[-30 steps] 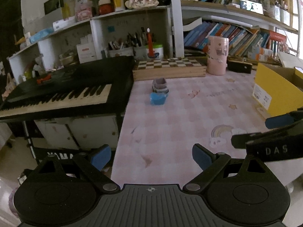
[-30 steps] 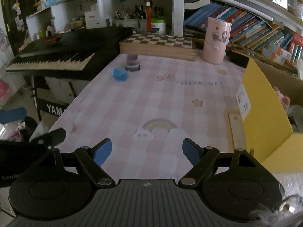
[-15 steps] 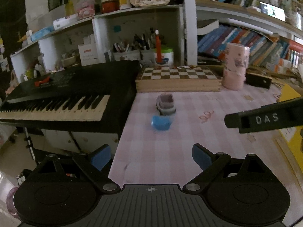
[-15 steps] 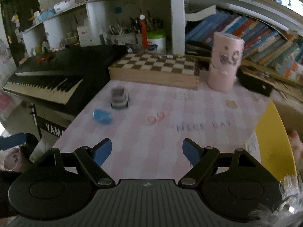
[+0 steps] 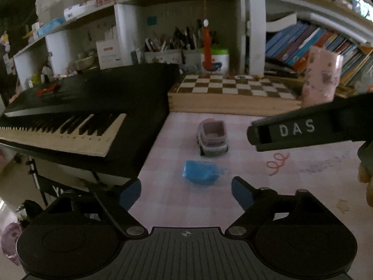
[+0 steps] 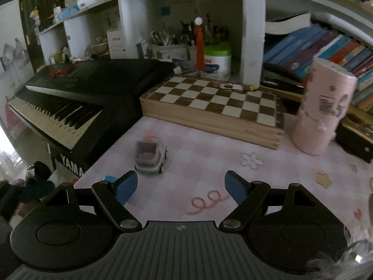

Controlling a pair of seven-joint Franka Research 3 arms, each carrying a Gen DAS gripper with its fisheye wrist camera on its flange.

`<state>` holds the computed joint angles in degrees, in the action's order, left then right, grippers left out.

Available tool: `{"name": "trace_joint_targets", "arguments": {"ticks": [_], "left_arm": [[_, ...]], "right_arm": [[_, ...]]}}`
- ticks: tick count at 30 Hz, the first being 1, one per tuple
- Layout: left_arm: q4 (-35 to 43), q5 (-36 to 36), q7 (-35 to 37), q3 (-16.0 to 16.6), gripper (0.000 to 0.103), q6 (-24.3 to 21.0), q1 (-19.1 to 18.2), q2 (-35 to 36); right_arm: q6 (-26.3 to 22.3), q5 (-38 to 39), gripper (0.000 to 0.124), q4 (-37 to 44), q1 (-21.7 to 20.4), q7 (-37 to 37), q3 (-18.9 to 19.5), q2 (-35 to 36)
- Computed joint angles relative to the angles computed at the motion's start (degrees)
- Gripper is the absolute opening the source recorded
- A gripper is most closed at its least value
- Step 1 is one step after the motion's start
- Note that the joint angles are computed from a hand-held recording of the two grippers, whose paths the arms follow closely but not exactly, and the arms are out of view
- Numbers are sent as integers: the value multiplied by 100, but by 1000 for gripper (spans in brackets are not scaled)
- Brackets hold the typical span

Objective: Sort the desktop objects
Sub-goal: 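Move both tools toward the blue object and the gray toy car, then grasp the blue object with the left tool while the right tool grasps the gray toy car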

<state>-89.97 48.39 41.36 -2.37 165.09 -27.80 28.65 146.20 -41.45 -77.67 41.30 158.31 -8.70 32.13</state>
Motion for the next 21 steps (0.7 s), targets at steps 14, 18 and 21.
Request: {"name": "trace_joint_targets", "arguments": {"ticks": [14, 18, 21], "left_arm": [[1379, -836, 954, -148, 55, -456, -47, 1125], [1417, -953, 1017, -48, 42, -344, -105, 1167], [1204, -799, 864, 160, 40, -317, -230, 1010]], "right_arm": [[218, 1252, 81, 1288, -313, -1368, 7, 1067], [196, 1580, 81, 1614, -349, -1749, -2, 1310], [143, 1790, 81, 1909, -362, -1943, -26, 1519]]}}
